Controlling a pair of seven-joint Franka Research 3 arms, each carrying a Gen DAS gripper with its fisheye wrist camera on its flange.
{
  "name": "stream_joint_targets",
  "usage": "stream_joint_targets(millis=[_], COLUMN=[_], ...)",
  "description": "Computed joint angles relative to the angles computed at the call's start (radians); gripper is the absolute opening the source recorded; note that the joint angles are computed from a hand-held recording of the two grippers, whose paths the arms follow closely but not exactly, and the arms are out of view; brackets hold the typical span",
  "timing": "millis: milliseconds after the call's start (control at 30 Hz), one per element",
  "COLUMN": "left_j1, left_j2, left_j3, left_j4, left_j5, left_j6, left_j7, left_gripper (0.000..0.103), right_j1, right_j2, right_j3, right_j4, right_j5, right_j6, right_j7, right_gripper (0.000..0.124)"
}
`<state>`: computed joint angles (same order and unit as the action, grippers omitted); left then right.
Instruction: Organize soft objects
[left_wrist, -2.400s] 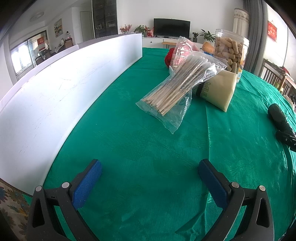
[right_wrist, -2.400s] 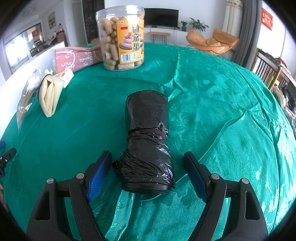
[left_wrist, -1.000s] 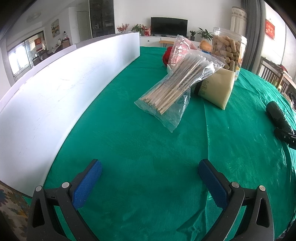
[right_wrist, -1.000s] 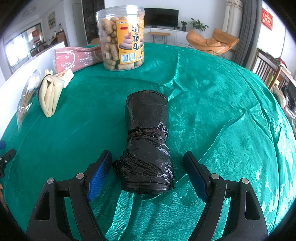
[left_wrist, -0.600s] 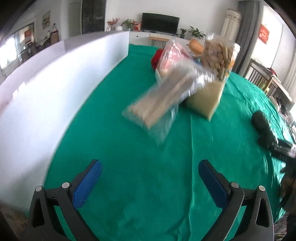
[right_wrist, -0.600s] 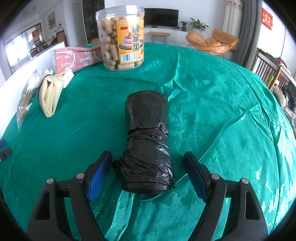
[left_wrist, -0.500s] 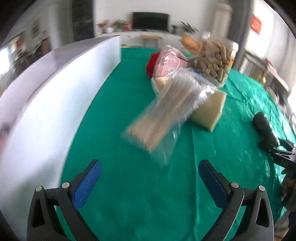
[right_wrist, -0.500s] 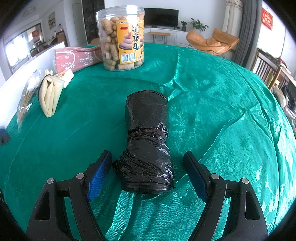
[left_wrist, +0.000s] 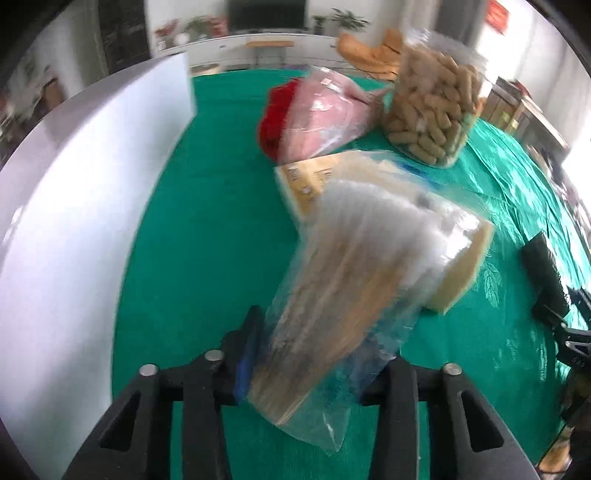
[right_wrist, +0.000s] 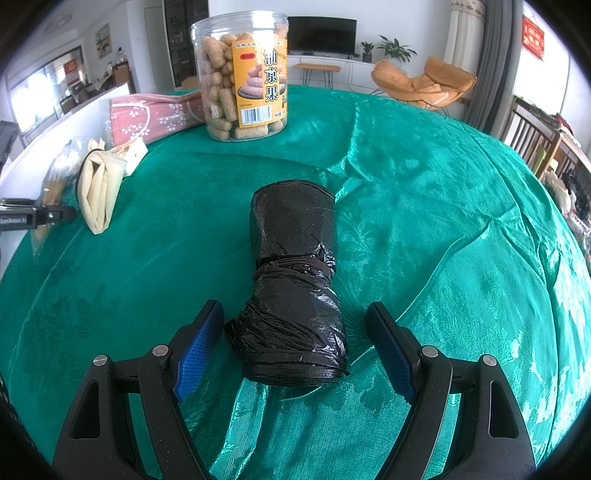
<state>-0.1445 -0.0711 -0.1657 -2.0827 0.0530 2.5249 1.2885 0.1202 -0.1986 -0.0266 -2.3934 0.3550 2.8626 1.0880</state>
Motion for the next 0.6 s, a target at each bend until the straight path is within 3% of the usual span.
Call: stream_joint_targets(millis=[233, 267, 300, 367, 500, 600], left_j1=[-0.02, -0.019, -0.02, -0.021, -0.018, -0.027], left_j2=[-0.237, -0.25, -0.251, -0.243, -0.24, -0.252], left_j3=[-0.019, -0.034, -0.041, -0.061, -0.074, -0.05], left_j4=[-0.192, -0.208, -0.216, -0.236, -0.268, -0.303], left_j5=[0.001, 0.034, 0.061, 0.129, 0.254, 0.249], left_j6=[-0.114, -0.121, -0.116, -0.086, -0.057, -0.01], left_j7=[-0.209, -0.249, -0.271, -0.322, -0.394, -0.42], left_gripper=[0.04, 0.048, 0.068, 0.093, 0.095, 0.1], right_j1=[0.001, 0.001, 0.001, 0.001, 0.001, 0.001], right_j2=[0.0, 0.0, 0.0, 0.0, 0.0, 0.0], right_j3=[-0.001, -0.001, -0.001, -0.001, -0.001, -0.001], right_j4=[0.0, 0.0, 0.0, 0.0, 0.0, 0.0], right_j5=[0.0, 0.0, 0.0, 0.0, 0.001, 0.001], right_j6=[0.0, 0.0, 0.0, 0.0, 0.0, 0.0], right_j7=[0.0, 0.0, 0.0, 0.0, -0.001, -0.001], right_gripper=[0.082, 0.082, 0.082, 0.082, 0.082, 0.082])
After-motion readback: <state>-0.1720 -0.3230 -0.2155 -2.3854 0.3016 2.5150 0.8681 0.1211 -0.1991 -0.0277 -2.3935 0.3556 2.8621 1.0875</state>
